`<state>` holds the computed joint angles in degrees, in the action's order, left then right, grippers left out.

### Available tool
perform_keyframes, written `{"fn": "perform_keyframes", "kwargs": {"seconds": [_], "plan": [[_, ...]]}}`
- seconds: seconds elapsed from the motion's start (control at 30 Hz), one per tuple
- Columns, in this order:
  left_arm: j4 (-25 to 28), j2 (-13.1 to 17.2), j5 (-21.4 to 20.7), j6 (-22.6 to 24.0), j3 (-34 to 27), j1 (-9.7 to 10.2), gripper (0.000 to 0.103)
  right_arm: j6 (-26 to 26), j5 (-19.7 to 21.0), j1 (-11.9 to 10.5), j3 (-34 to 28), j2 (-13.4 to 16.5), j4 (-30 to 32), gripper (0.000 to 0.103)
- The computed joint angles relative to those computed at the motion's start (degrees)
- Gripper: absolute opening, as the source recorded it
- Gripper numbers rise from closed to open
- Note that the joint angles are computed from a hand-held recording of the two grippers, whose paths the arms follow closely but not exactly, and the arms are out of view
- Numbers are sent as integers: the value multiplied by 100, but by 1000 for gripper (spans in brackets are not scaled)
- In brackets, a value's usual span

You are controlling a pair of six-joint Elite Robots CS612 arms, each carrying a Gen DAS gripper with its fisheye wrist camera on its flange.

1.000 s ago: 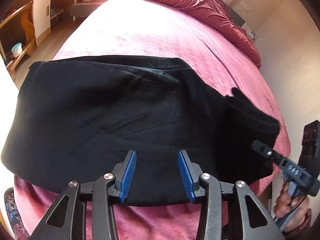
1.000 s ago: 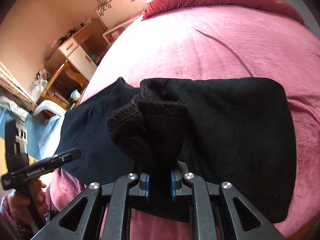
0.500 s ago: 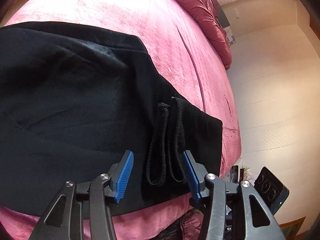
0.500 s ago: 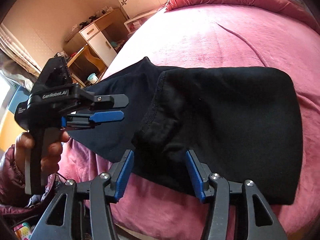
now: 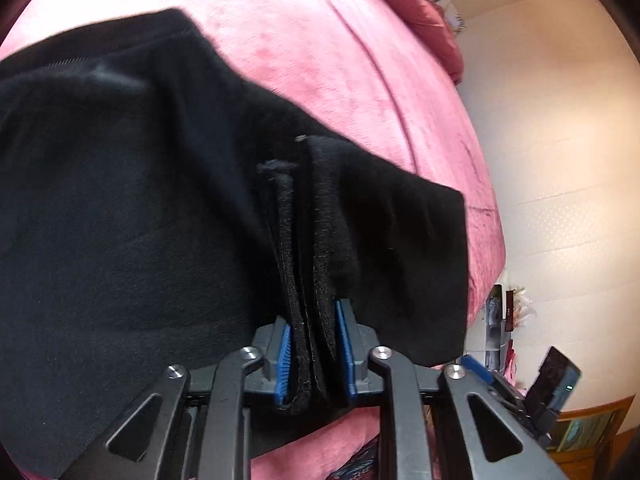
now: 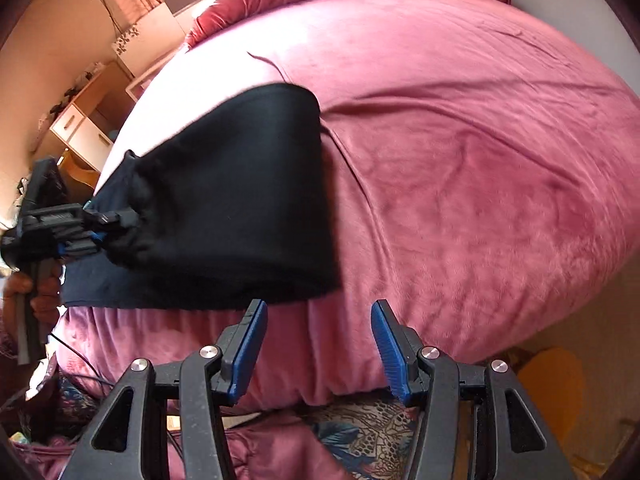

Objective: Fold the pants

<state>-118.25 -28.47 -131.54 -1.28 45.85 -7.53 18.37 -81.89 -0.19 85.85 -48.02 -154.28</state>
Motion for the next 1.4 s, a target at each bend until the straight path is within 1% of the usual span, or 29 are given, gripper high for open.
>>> {"fn": "perform_keyframes", "kwargs": {"seconds": [0.07, 0.1, 0.2, 0.3, 0.33, 0.37, 0.4, 0.43, 0.5, 0.6, 0.63, 0.67, 0.7, 0.77, 0.9, 1.0, 1.07, 1.1, 1.17, 1.23, 1.27, 1.3, 1.4], "plan": [[-243, -91, -127, 89, 98, 21, 16, -42, -13, 21, -46, 50, 47, 55], [-368, -123, -278, 107, 123, 40, 16, -94, -53, 44, -108, 94, 87, 55], [-816, -245, -662, 154, 235, 96, 16, -196, -313, 138, -358, 263, 146, 55], [-1122, -399, -893, 232, 401, 155, 15, 37, -266, 152, -485, 380, -93, 54], [-1237, -457, -931, 239, 496, 176, 15, 102, -357, 170, -526, 409, -154, 53], [-1336, -499, -905, 222, 567, 199, 15, 159, -411, 182, -554, 434, -214, 43], [-1419, -525, -822, 186, 619, 214, 15, 170, -335, 178, -591, 462, -206, 35], [-1485, -556, -726, 176, 703, 228, 15, 123, -336, 191, -643, 484, -90, 30], [-1332, -515, -394, 108, 719, 224, 14, -35, -443, 240, -757, 546, 126, 30], [-646, -344, 332, 172, 537, 208, 14, -129, -548, 295, -915, 611, 436, 30], [-475, -302, 482, 195, 524, 209, 14, -184, -656, 325, -998, 635, 544, 31], [-495, -274, 491, 166, 552, 218, 14, -257, -827, 370, -1056, 644, 640, 32], [-670, -276, 346, 59, 643, 245, 14, -356, -1044, 421, -1111, 642, 742, 33], [-741, -272, 223, -50, 658, 274, 14, -530, -1439, 517, -1193, 625, 896, 37], [-919, -360, 391, 40, 811, 213, 15, -895, -2186, 715, -1234, 577, 977, 41], [-916, -377, 346, -10, 834, 221, 15, -1085, -2595, 807, -1155, 504, 869, 42], [-874, -370, 338, 14, 794, 249, 15, -1213, -2775, 815, -1072, 420, 759, 42], [-866, -368, 351, 48, 790, 266, 15, -1256, -2840, 812, -948, 332, 651, 43], [-908, -397, 395, 37, 832, 238, 15, -1349, -2919, 817, -879, 248, 489, 47], [-975, -438, 459, 54, 882, 209, 15, -1452, -2990, 818, -880, 282, 293, 49], [-985, -359, 501, 83, 788, 200, 15, -1496, -2997, 828, -899, 290, 216, 49], [-1032, -345, 534, 88, 785, 187, 15, -1534, -2982, 830, -941, 303, 188, 49], [-1194, -419, 608, 104, 900, 165, 15, -1645, -2957, 860, -1081, 351, 123, 49]]}}
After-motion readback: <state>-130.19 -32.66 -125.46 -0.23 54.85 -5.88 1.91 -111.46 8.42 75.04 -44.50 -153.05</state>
